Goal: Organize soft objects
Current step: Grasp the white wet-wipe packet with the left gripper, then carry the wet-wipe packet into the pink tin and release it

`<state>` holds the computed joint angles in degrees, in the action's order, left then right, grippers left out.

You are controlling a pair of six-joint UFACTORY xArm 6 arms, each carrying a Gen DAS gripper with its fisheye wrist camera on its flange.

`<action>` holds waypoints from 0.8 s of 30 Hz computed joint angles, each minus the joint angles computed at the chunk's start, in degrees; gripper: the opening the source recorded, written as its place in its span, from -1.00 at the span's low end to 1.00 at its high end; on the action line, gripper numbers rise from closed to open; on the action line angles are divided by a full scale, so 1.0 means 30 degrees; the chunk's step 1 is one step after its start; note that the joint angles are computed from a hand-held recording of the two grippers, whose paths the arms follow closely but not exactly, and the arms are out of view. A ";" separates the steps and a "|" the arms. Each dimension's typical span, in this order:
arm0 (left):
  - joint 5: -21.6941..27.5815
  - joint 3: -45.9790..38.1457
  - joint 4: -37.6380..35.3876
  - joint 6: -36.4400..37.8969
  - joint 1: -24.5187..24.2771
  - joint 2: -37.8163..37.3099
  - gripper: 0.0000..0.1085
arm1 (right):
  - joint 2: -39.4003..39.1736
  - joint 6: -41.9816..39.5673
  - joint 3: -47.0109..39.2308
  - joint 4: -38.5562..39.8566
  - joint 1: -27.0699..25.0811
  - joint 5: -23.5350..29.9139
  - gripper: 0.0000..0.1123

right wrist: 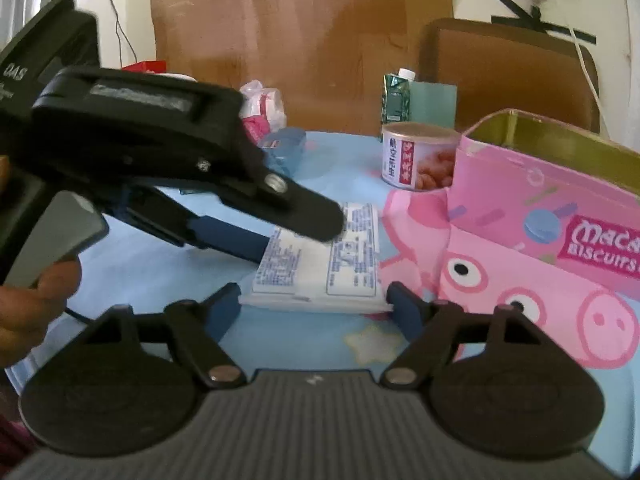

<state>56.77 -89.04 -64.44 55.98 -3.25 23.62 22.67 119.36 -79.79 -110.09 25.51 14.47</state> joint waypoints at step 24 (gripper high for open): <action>0.0286 -1.7398 0.2285 -0.2758 -0.7141 0.9940 0.46 | -0.3531 0.2381 0.3888 0.1112 -0.3662 0.8999 0.46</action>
